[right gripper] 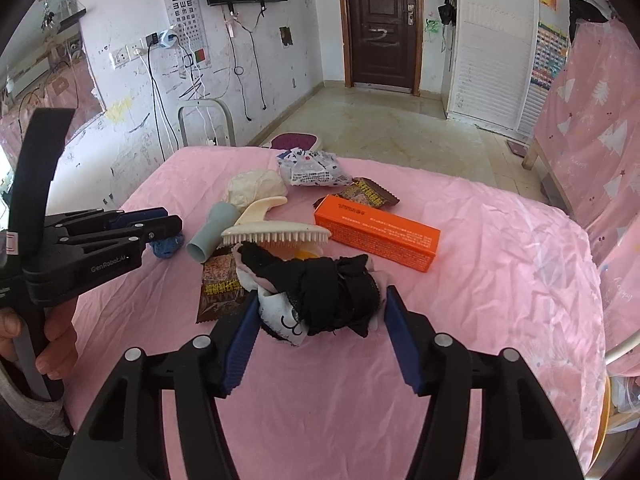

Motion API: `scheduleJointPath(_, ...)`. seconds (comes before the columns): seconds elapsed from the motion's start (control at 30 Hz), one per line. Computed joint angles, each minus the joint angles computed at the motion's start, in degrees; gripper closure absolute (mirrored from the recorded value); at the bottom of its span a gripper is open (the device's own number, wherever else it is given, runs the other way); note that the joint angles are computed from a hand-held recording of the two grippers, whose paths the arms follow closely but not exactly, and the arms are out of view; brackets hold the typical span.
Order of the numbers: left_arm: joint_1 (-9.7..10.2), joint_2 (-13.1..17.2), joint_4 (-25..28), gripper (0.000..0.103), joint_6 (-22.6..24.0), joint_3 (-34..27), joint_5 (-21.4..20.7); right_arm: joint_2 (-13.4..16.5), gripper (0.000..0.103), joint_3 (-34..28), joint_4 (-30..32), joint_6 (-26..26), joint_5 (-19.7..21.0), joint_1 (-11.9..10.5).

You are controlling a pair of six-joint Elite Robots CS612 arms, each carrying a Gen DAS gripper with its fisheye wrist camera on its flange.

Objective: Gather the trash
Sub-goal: 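Grasp the blue sock ball with the left tool while the right tool grasps the black-and-white sock, then carry the blue sock ball and black-and-white sock over the orange bucket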

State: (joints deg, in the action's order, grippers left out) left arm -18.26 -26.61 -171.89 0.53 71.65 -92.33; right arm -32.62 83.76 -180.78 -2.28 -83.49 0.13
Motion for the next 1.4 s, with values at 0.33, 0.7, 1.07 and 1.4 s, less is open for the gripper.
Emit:
scheduleJointPath(0.33, -0.43, -1.94, -6.36, 0.086, 0.07, 4.33, 0.85, -2.67, 0.052, 5.03, -6.46, 1.99, -0.44, -0.78)
scheduleJointPath(0.7, -0.86, -4.91, -13.17, 0.086, 0.18, 8.5, -0.58, -4.78, 0.052, 9.5, -13.39, 4.63, -1.03, -2.24)
scheduleJointPath(1.07, -1.92, -7.58, -18.41, 0.086, 1.51, 11.48, -9.53, -6.73, 0.052, 14.19, -19.67, 7.2, -2.2, -4.51)
scheduleJointPath(1.4, -5.49, -8.9, -19.84, 0.086, 6.23, 12.46, -12.9, -8.49, 0.052, 19.91, -26.47, 10.63, -4.96, -7.74)
